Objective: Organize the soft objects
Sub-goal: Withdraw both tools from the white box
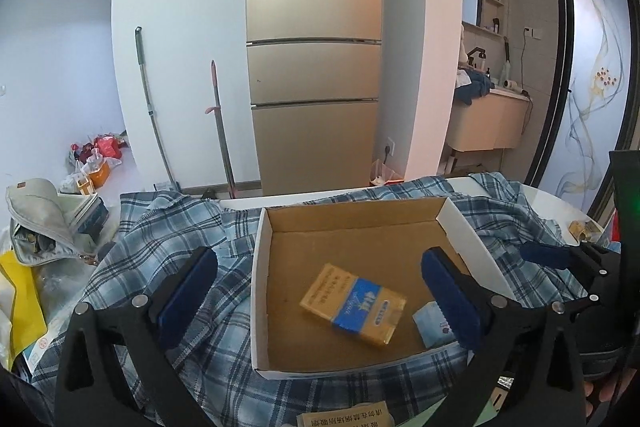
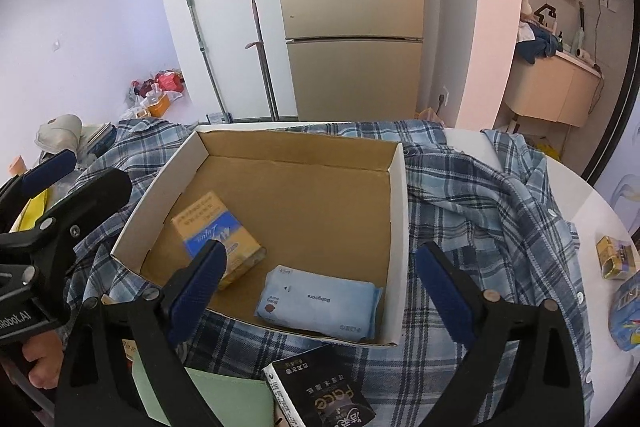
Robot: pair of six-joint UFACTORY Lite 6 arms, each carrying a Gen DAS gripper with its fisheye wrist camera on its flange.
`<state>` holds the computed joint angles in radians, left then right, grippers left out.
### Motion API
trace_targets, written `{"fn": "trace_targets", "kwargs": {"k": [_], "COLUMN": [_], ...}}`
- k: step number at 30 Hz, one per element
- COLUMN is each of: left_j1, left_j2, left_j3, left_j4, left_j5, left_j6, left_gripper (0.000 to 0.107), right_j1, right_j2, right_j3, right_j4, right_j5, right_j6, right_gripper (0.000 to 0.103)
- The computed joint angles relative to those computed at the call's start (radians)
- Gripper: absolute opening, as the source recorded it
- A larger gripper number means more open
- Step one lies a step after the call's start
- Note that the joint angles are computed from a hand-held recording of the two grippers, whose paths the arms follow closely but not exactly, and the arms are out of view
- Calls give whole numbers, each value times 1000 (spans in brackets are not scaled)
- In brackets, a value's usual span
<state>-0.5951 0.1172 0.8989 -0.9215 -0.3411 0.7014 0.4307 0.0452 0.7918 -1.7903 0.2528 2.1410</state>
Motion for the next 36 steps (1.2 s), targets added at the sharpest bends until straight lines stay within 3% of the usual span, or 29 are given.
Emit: {"fn": "trace_targets", "kwargs": {"k": [7, 13, 19, 25, 27, 31, 36], "left_j1": [-2, -59, -197, -396, -536, -729, -808], "left_j2": [-61, -221, -514, -821, -909, -1013, -1094], "left_j3": [-33, -98, -248, -379, -426, -501, -597], "left_j4": [77, -168, -360, -572, -621, -654, -670], "left_j5": [18, -64, -248, -385, -541, -743, -835], "left_j6": [-61, 168, 350, 556, 596, 599, 578], "left_gripper": [103, 103, 103, 103, 103, 103, 103], "right_j1": [-3, 37, 147, 369, 444, 600, 735], "right_j2": [-62, -217, -410, -610, -663, -719, -727], "right_j3": [-22, -75, -149, -244, -271, -311, -375], "right_j4": [40, 169, 289, 335, 339, 350, 327], "right_j5": [15, 82, 178, 419, 490, 639, 768], "right_j6": [-39, -157, -256, -218, -205, -184, -91], "right_gripper": [95, 95, 98, 101, 102, 102, 102]}}
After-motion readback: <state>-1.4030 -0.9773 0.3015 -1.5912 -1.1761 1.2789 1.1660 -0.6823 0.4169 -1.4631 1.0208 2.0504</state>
